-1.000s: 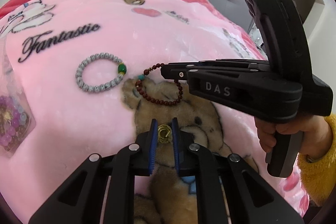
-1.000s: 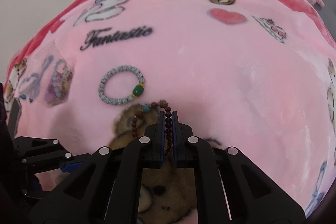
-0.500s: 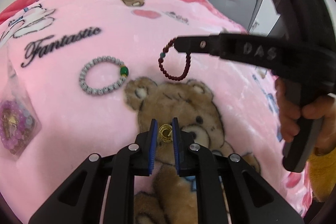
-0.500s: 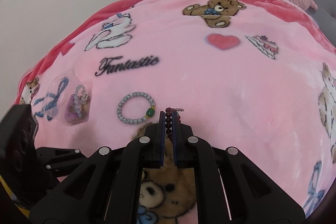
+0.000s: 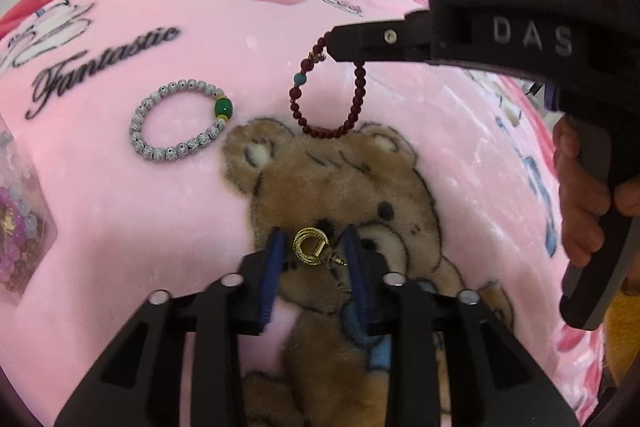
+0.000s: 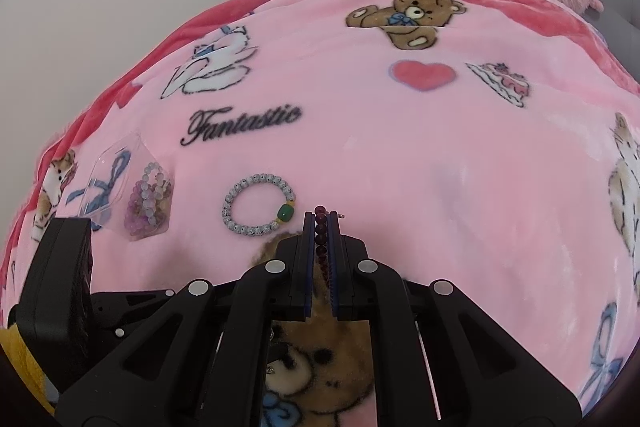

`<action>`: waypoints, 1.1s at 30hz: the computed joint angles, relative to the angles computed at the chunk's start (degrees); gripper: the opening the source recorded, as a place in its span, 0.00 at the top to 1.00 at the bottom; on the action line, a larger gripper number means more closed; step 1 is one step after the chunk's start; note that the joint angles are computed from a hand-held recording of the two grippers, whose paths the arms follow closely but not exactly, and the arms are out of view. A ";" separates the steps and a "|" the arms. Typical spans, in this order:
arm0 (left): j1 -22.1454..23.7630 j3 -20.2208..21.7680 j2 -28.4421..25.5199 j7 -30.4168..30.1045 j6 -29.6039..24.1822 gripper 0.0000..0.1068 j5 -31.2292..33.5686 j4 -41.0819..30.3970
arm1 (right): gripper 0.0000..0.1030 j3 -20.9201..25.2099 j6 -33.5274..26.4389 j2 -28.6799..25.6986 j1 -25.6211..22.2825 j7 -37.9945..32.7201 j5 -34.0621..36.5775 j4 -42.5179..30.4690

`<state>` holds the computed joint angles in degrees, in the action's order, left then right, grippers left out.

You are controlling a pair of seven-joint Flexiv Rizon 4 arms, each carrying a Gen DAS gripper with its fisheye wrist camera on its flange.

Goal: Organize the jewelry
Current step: 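Lift the earring and bracelet and carry both over the clear plastic box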

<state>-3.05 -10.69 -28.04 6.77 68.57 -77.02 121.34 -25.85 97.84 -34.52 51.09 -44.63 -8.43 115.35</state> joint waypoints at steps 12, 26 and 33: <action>0.32 1.13 1.41 2.70 -2.75 0.88 -4.87 -0.26 | 0.94 -1.63 0.77 0.43 1.63 0.05 1.17 0.28; -0.29 4.53 5.75 5.69 -5.56 0.88 -12.59 -1.41 | 0.94 -0.16 3.97 0.73 2.06 -3.06 3.75 -3.18; 2.03 7.06 7.84 7.77 -7.07 0.88 -16.16 -3.12 | 0.94 5.21 5.38 -0.16 -1.32 -5.15 4.26 -9.24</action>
<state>-1.01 -3.64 -20.19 14.54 61.50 -93.18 118.22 -20.64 103.22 -34.68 49.77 -49.78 -4.17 106.11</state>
